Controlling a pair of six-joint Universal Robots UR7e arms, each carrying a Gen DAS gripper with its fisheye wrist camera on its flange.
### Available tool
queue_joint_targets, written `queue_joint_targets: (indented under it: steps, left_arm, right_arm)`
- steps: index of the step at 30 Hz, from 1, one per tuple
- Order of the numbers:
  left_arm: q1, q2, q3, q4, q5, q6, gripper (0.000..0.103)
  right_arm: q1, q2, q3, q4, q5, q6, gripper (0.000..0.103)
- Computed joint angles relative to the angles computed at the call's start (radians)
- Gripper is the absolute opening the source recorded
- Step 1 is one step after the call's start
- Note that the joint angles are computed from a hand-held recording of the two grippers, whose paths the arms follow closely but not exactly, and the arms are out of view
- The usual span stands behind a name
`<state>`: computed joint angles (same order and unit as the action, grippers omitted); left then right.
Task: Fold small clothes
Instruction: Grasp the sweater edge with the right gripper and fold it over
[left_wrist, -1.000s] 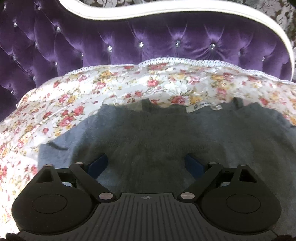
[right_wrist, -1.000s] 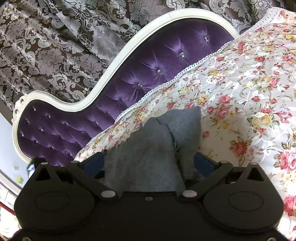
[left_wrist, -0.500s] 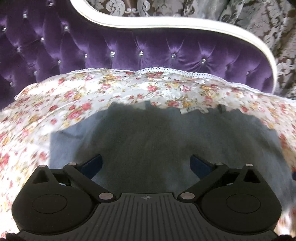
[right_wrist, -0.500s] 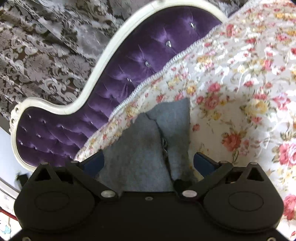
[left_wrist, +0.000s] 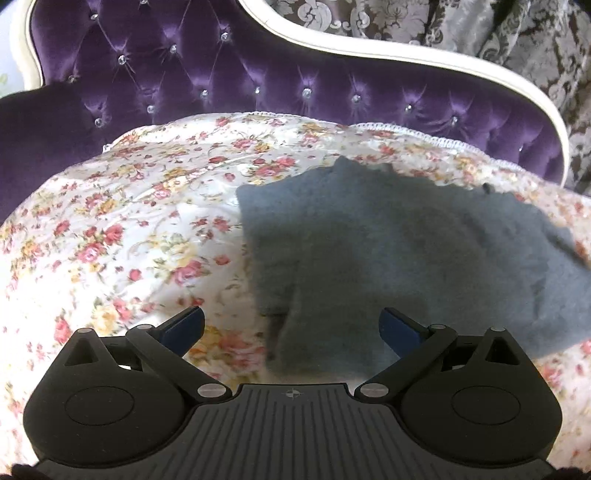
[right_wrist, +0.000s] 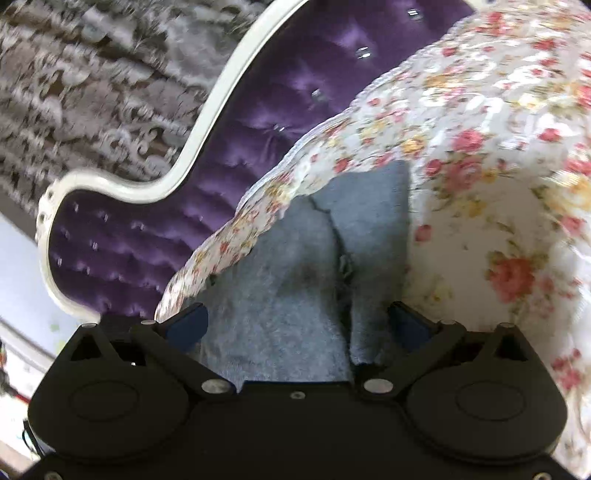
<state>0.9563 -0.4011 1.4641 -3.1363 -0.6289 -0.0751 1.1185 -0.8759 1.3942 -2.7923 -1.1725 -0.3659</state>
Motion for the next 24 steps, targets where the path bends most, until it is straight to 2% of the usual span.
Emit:
queue_joint_targets:
  steps: [4,8,11,12,14,15,16,19,24]
  left_arm:
    - [0.01,-0.012,0.022,-0.08,-0.035,0.062,0.102]
    - [0.027,-0.032,0.038,-0.119,-0.081,0.074,0.102]
    - [0.038,-0.043,0.036,-0.124,-0.087,0.077,0.102]
    - [0.04,-0.046,0.033,-0.122,-0.089,0.074,0.102]
    - [0.045,-0.049,0.023,-0.113,-0.096,0.074,0.102]
    - [0.047,-0.049,0.014,-0.095,-0.098,0.07,0.102]
    - [0.048,-0.05,0.011,-0.086,-0.101,0.069,0.102]
    - [0.05,-0.051,0.01,-0.088,-0.101,0.082,0.102]
    - [0.06,-0.075,0.031,-0.086,-0.124,0.047,0.102]
  right_arm:
    - [0.008,0.02,-0.052,0.068,0.004,-0.02,0.103]
    - [0.029,0.05,-0.124,0.149,-0.032,-0.018,0.103]
    - [0.046,0.065,-0.147,0.155,-0.069,0.005,0.103]
    - [0.053,0.068,-0.149,0.154,-0.088,0.003,0.099]
    - [0.07,0.07,-0.145,0.131,-0.151,-0.005,0.071]
    - [0.081,0.073,-0.143,0.114,-0.199,-0.002,0.048]
    - [0.093,0.077,-0.14,0.091,-0.253,0.003,0.032]
    - [0.117,0.071,-0.106,0.014,-0.327,-0.001,0.029]
    - [0.199,0.053,-0.06,-0.086,-0.466,-0.092,0.028]
